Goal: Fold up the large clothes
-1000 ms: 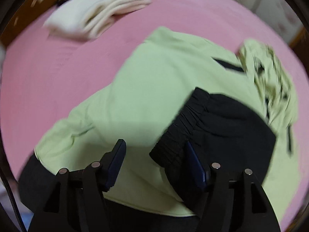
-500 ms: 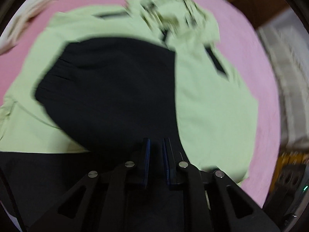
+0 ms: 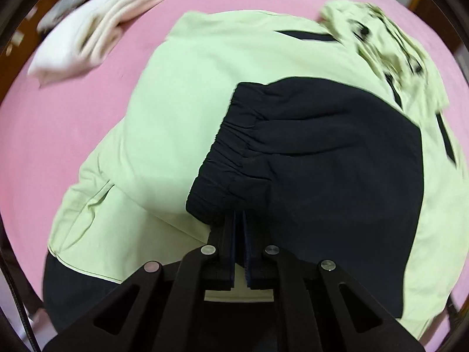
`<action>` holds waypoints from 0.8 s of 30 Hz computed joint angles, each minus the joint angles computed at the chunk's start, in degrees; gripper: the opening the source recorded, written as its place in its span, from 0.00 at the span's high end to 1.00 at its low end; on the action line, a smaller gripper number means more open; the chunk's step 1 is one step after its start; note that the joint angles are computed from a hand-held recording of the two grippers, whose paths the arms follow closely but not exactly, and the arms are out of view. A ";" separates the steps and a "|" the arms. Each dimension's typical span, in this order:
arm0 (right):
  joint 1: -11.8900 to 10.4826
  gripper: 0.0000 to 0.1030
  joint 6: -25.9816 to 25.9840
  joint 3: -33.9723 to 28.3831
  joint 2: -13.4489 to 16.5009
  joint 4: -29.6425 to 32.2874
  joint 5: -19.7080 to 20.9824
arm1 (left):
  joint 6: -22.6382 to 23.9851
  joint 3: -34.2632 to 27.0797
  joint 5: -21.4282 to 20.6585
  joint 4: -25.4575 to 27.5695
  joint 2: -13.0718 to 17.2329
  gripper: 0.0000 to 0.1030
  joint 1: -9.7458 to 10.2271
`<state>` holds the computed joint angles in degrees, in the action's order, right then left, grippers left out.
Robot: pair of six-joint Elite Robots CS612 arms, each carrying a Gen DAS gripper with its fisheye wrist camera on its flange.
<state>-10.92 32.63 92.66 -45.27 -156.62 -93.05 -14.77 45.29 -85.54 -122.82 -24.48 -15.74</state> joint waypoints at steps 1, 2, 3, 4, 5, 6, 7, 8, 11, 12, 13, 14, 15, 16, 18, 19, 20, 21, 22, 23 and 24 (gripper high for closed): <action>-0.12 1.00 0.01 0.08 -0.01 -0.35 -0.79 | 0.07 0.13 0.35 0.18 -0.07 0.95 -0.14; -0.63 1.00 1.48 1.11 -0.10 -3.09 0.82 | 1.05 0.37 1.74 0.38 -0.23 0.95 -0.47; -1.09 1.00 2.53 1.56 -0.23 -4.35 2.36 | 2.51 1.09 3.94 0.02 -0.64 0.95 -1.07; -1.32 1.00 3.61 2.07 -0.28 -6.87 3.65 | 3.30 1.67 5.10 -0.34 -0.98 0.95 -1.50; -1.34 1.00 3.77 2.18 -0.07 -9.40 4.99 | 4.36 2.76 5.61 -1.26 -1.62 0.94 -2.03; -1.17 1.00 2.89 2.07 0.15 -11.87 6.24 | 4.95 3.30 4.83 -1.95 -1.93 0.94 -2.26; -0.88 1.00 0.93 1.55 0.56 -14.23 7.94 | 5.77 4.08 3.38 -2.83 -2.39 0.94 -2.47; -0.69 1.00 -0.60 1.04 0.98 -15.66 9.80 | 7.02 5.01 0.85 -3.94 -2.94 0.93 -2.75; -0.59 1.00 -6.54 -3.45 4.07 -15.73 24.27 | 10.40 5.40 -5.22 -5.07 -3.23 0.92 -3.40; -0.53 1.00 -8.13 -4.68 4.79 -14.25 27.43 | 11.53 5.20 -6.79 -5.18 -3.11 0.92 -3.72; -0.21 1.00 -11.04 -7.19 6.11 -10.38 31.29 | 12.57 5.04 -7.89 -5.51 -2.95 0.92 -4.01; 0.29 1.00 -14.31 -10.14 7.49 -4.90 33.76 | 13.69 4.45 -8.47 -5.42 -2.54 0.92 -4.42; 0.90 1.00 -16.48 -12.71 8.53 -0.51 33.83 | 14.47 3.49 -8.07 -4.96 -1.95 0.92 -4.86; 1.72 1.00 -18.69 -15.09 9.63 2.75 31.94 | 15.03 2.44 -7.47 -4.51 -1.31 0.92 -5.17; 2.25 1.00 -19.64 -18.14 11.44 2.70 29.99 | 14.95 -0.90 -6.83 -3.05 0.46 0.92 -5.53; 2.12 1.00 -18.45 -19.17 12.09 2.15 29.62 | 14.43 -2.42 -6.77 -2.48 1.33 0.92 -5.55; 1.76 1.00 -16.38 -20.32 12.83 1.64 29.53 | 13.56 -4.12 -6.95 -1.66 2.24 0.92 -5.43; 1.44 1.00 -14.44 -21.00 13.32 0.84 28.86 | 12.57 -5.78 -7.62 -0.97 3.12 0.92 -5.17; 1.06 1.00 -12.59 -21.21 13.55 -0.20 28.00 | 11.74 -6.95 -8.54 -0.92 3.77 0.92 -4.84; 0.44 1.00 -10.58 -21.68 13.95 -1.31 27.18 | 11.36 -8.28 -8.58 -0.82 4.48 0.92 -4.60; 0.04 1.00 -9.97 -21.78 14.16 -1.94 26.53 | 11.09 -9.34 -6.21 -1.09 5.05 0.91 -4.60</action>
